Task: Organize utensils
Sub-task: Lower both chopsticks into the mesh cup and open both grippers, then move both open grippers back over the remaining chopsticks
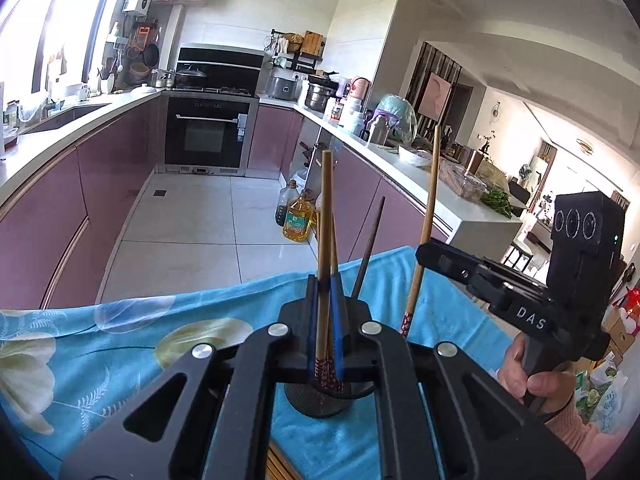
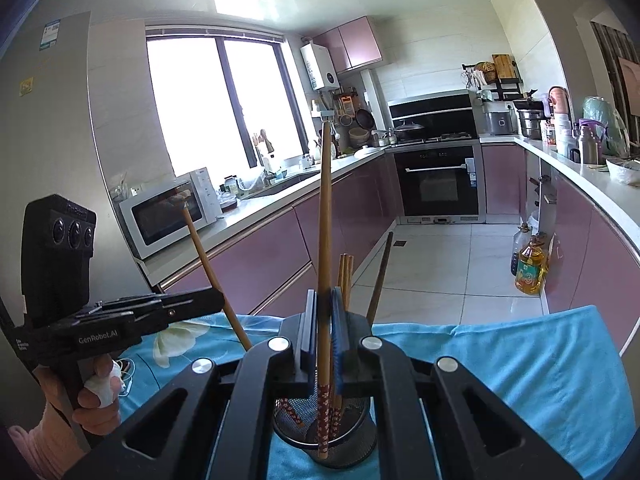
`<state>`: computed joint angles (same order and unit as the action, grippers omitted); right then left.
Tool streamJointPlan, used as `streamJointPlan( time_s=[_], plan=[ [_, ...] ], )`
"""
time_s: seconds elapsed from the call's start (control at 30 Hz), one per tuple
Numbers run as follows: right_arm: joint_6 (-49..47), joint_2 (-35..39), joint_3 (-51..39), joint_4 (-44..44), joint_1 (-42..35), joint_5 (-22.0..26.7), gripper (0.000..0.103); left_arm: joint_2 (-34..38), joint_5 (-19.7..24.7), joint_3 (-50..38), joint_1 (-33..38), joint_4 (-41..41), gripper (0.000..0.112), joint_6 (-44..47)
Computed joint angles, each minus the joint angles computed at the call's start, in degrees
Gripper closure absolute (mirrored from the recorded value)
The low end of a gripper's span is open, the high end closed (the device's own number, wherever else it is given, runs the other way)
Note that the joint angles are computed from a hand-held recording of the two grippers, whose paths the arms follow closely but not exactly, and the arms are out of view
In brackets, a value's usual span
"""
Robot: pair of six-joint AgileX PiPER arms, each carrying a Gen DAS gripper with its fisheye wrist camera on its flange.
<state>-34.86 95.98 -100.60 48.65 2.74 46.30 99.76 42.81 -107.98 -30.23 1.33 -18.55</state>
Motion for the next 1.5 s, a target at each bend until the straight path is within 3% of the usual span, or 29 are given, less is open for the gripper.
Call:
streamJointPlan(
  time_s=[0.13,0.27,0.63,0.87,1.13,1.27,1.37,1.5],
  plan=[
    [-1.0,0.1,-0.1,1.7,0.0,-1.4,0.097,1.2,1.0,-0.8,-0.2,0.7,0.106,0.0],
    [0.9,1.1,-0.3,-2.3,1.9,-2.8,0.097,2.6,2.7,-2.0,-0.3,0.9,0.106,0.6],
    [12.1,8.8,-8.7,-16.3,4.3,8.9,0.095,9.7,10.0,-11.2,0.6,-1.9,0.106,4.6],
    [12.6,8.6,-6.3,-16.5,4.5,7.9,0.092,15.3,13.0,-18.1,0.7,0.2,0.102,2.1],
    [8.2,3.3,1.0,-12.6,3.8,3.6,0.067,7.5,2.9,-2.1,-0.4,6.5,0.086,-4.3],
    [3.3,-0.2,5.2,-8.3,3.2,2.8,0.065,0.3,-2.6,9.3,-2.4,16.6,0.072,-13.5],
    [-1.6,-3.5,9.3,-4.3,3.2,3.5,0.059,-4.6,-4.2,16.8,-3.5,23.2,0.064,-20.1],
    [-6.3,-7.5,15.1,-2.5,5.1,4.1,0.052,-9.8,-3.0,25.7,-5.1,30.2,0.060,-27.2]
  ],
)
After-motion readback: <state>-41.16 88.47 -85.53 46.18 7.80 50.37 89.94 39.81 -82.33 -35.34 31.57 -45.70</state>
